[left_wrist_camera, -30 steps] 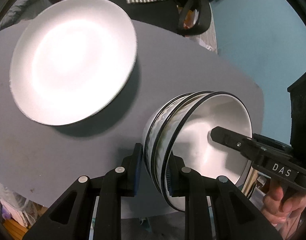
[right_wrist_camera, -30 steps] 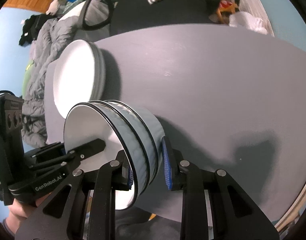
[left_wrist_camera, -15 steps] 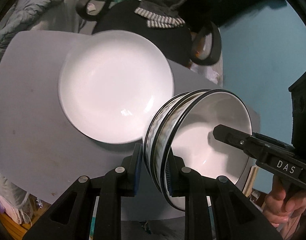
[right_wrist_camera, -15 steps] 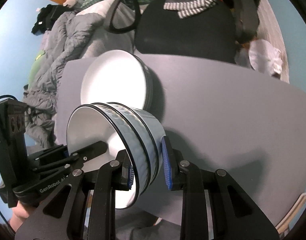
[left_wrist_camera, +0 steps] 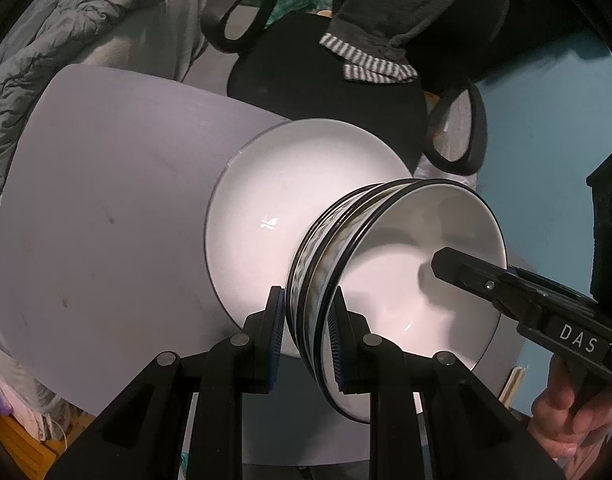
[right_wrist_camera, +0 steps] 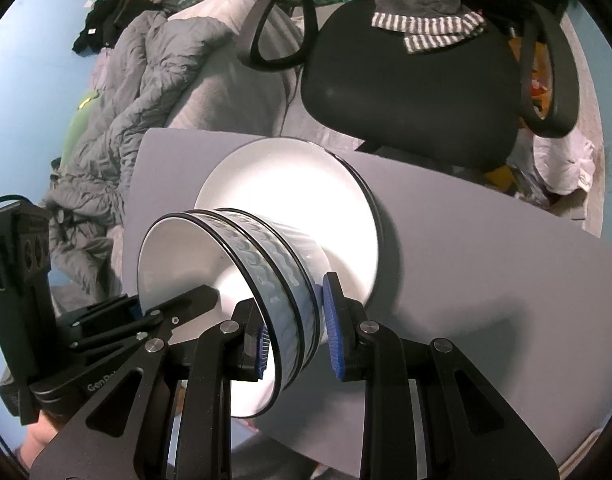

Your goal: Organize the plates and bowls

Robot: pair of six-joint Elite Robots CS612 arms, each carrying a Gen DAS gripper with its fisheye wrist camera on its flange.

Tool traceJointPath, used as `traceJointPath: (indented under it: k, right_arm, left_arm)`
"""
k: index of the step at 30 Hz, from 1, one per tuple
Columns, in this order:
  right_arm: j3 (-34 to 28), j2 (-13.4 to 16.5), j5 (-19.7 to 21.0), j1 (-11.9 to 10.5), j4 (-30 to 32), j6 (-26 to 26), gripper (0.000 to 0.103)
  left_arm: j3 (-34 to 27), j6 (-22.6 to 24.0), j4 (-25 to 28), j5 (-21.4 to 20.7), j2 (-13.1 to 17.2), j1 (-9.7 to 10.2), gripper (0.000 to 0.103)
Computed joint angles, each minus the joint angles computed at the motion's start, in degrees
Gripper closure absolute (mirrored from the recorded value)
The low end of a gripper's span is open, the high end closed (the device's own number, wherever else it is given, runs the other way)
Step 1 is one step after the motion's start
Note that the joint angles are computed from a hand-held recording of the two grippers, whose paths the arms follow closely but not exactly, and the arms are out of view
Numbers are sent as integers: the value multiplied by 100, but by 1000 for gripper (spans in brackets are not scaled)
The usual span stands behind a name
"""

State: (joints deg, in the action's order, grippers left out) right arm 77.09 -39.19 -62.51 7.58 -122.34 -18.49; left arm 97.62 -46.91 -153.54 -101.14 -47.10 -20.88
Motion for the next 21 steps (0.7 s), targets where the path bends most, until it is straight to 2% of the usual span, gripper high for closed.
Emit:
traceJointPath:
  k: [6, 15, 21]
  right_arm:
    - [-288, 207, 41, 25, 220, 166, 78]
    - [-426, 274, -20, 76, 284, 73, 79]
    - [-451, 265, -260, 140, 264, -33, 79]
  left_arm:
    - [-188, 166, 273, -82, 101, 77, 83]
    - [-246, 376, 370, -52, 125, 101, 83]
    - [-260, 484, 304, -83, 152, 120, 83]
